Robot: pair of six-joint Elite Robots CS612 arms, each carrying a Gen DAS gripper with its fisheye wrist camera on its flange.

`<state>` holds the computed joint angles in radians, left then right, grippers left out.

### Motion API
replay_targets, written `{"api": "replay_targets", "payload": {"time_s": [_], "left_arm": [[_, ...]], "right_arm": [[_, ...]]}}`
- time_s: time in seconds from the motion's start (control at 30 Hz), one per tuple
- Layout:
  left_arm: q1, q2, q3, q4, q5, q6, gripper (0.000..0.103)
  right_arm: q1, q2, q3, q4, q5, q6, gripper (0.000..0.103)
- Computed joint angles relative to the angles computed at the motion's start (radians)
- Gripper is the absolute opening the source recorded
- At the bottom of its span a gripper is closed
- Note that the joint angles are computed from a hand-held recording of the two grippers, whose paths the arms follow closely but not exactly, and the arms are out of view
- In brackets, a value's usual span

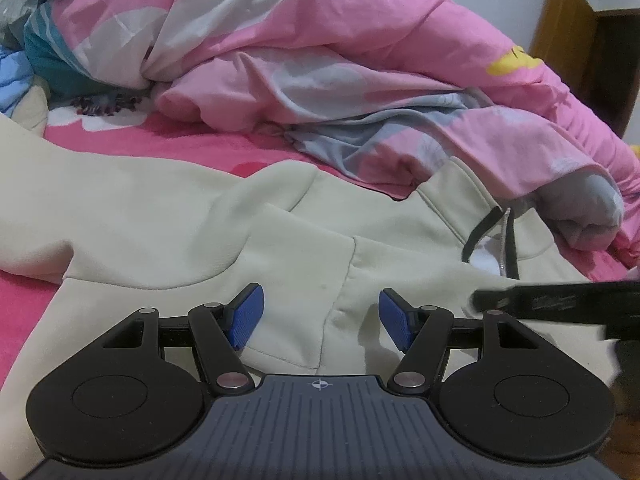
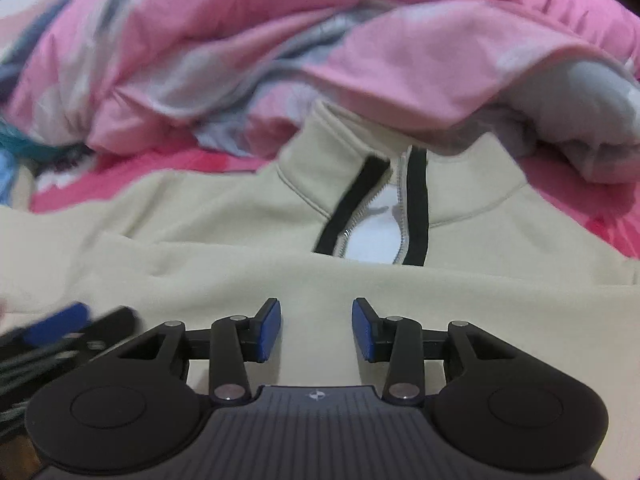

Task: Fold clothes

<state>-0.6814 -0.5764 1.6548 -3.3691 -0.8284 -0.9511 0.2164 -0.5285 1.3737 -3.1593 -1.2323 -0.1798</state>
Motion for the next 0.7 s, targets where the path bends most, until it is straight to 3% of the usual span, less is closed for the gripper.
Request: {"api": "replay_targets", "payload": {"time_s": [0.1, 0.17, 0.23, 0.3, 0.37, 0.43, 0.5, 0.7], "left_arm": [[0.0, 0.0, -0.001, 0.003, -0.001, 0.002, 0.065], [0.0, 0.0, -0.001, 0.006, -0.002, 0.003, 0.065], [0.0, 0.0, -0.001, 0.007, -0.003, 0.006, 0.066], [0.0, 0.0, -0.001, 0.006, -0.003, 0.006, 0.066], [0.0, 0.001, -0.002, 0.009, -0.001, 0.005, 0.066], [-0.001, 0.002, -0.004, 0.013, 0.003, 0.008, 0.066], [-0.002, 0.003, -0.005, 0.009, 0.005, 0.009, 0.067], [-0.002, -0.001, 0.024, -0.133, -0.03, 0.073, 0.075]], "right_arm": [[-0.019, -0.011, 0.054, -0.141, -0.004, 0.079, 0.043], [-0.028, 0.007, 0.038, -0.073, -0.037, 0.116, 0.042], [-0.038, 0.017, 0.037, -0.08, -0.006, 0.119, 0.042], [-0.034, -0.008, 0.056, -0.076, -0.022, 0.131, 0.043], [-0.041, -0.029, 0.101, -0.151, 0.023, 0.129, 0.043], [-0.04, -0.032, 0.13, -0.211, 0.011, 0.115, 0.044], [-0.042, -0.004, 0.127, -0.248, 0.012, 0.113, 0.052], [-0.063, 0.035, 0.099, -0.271, 0.106, 0.149, 0.063]]}}
